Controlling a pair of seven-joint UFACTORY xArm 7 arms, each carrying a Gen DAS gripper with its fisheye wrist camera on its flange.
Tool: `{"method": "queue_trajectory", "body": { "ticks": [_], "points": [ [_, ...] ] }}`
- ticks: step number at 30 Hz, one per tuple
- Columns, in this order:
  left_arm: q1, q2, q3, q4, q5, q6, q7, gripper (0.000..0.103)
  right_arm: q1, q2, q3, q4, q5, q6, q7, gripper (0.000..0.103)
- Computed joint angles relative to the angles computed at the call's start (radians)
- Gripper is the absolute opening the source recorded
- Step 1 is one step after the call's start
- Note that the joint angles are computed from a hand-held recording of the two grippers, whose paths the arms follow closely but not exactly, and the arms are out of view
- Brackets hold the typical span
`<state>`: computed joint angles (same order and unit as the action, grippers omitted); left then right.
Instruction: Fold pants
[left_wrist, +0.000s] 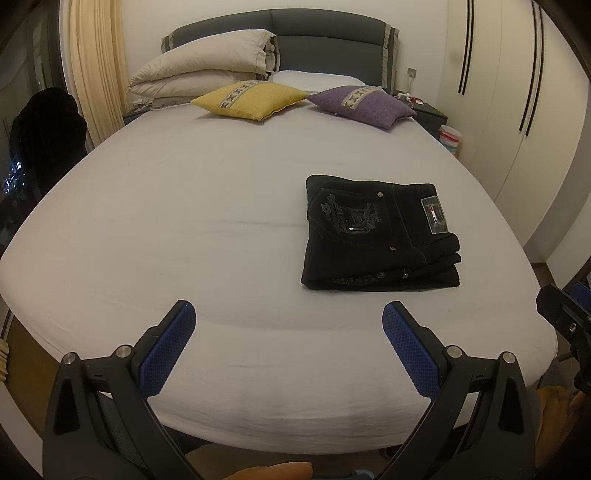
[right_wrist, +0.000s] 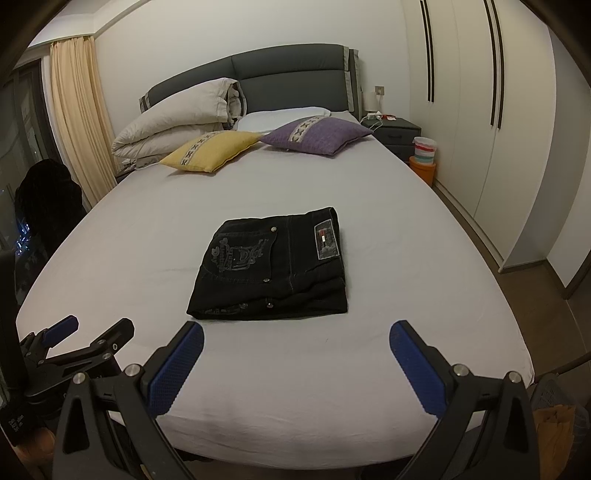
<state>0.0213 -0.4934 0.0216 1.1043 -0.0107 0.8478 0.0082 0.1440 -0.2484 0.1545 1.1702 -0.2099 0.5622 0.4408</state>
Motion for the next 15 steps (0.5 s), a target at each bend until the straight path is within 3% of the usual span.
{"method": "queue_trajectory", "body": {
  "ticks": [15],
  "points": [
    [0.001, -0.004, 0.000, -0.007, 0.000, -0.001, 0.002, 0.103, 0.003, -0.006, -0.001, -0.004, 0.009, 0.006, -0.009, 0.103]
  ]
}}
